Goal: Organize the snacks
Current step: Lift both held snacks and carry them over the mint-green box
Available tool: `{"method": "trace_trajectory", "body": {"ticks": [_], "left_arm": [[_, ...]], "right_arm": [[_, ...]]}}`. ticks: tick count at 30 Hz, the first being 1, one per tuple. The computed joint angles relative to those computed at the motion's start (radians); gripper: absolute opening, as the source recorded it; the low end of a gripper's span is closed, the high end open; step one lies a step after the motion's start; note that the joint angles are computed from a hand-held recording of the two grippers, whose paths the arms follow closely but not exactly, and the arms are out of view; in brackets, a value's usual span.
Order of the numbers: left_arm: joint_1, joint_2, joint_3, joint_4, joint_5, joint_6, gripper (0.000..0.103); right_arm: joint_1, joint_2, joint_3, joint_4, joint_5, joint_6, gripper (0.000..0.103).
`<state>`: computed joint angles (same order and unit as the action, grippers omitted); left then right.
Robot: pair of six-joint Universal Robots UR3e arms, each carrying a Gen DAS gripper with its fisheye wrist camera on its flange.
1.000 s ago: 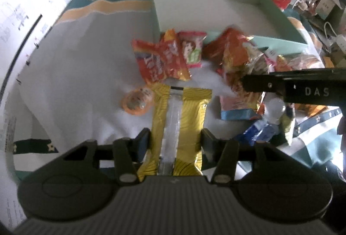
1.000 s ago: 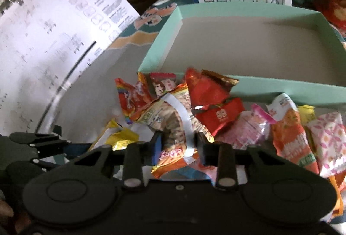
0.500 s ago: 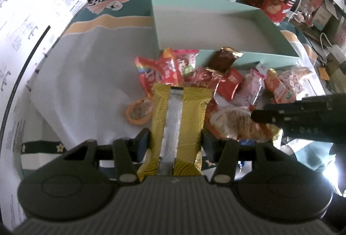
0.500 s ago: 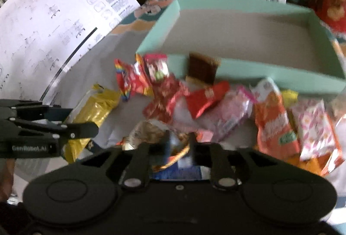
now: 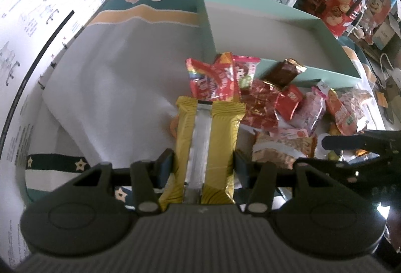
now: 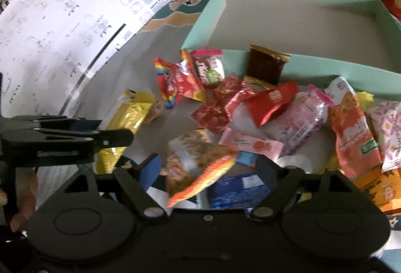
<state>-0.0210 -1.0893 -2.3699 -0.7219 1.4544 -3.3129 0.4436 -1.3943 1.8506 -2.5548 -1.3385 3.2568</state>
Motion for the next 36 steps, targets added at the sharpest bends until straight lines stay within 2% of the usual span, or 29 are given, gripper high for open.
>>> {"method": "trace_trajectory", "body": {"ticks": [4, 6, 8, 11, 16, 20, 23, 27, 31, 36], "left_arm": [[0.049, 0.031, -0.026, 0.0, -0.025, 0.022, 0.051], [0.07, 0.055, -0.035, -0.014, -0.034, 0.03, 0.051], [0.082, 0.075, -0.038, -0.031, -0.038, 0.039, 0.051], [0.082, 0.088, -0.031, -0.047, -0.031, 0.039, 0.051], [0.07, 0.073, 0.012, -0.049, -0.022, 0.025, 0.051], [0.036, -0.015, 0.109, -0.028, -0.013, 0.012, 0.051], [-0.008, -0.151, 0.242, 0.013, 0.012, 0.019, 0.051], [-0.067, -0.402, 0.503, 0.057, 0.035, 0.018, 0.051], [-0.14, -0.716, 0.855, 0.026, 0.121, -0.003, 0.051], [-0.167, -1.1, 1.347, -0.143, 0.183, -0.025, 0.051]], "right_arm": [[0.036, 0.093, -0.086, 0.02, -0.043, 0.037, 0.088], [0.038, 0.139, -0.11, 0.012, -0.04, 0.053, 0.084], [0.03, 0.163, -0.106, -0.005, -0.016, 0.061, 0.06], [0.03, 0.152, -0.082, -0.033, -0.018, 0.07, 0.052], [-0.006, 0.063, -0.042, -0.016, -0.004, 0.059, 0.05], [-0.074, -0.032, -0.028, 0.009, 0.022, 0.042, 0.05], [-0.129, -0.054, -0.074, 0.015, 0.007, 0.029, 0.05], [-0.208, 0.03, -0.233, 0.028, -0.015, 0.034, 0.05], [-0.243, 0.24, -0.508, 0.077, -0.055, 0.049, 0.05], [-0.27, 0.535, -0.876, 0.151, -0.044, 0.085, 0.05]]}}
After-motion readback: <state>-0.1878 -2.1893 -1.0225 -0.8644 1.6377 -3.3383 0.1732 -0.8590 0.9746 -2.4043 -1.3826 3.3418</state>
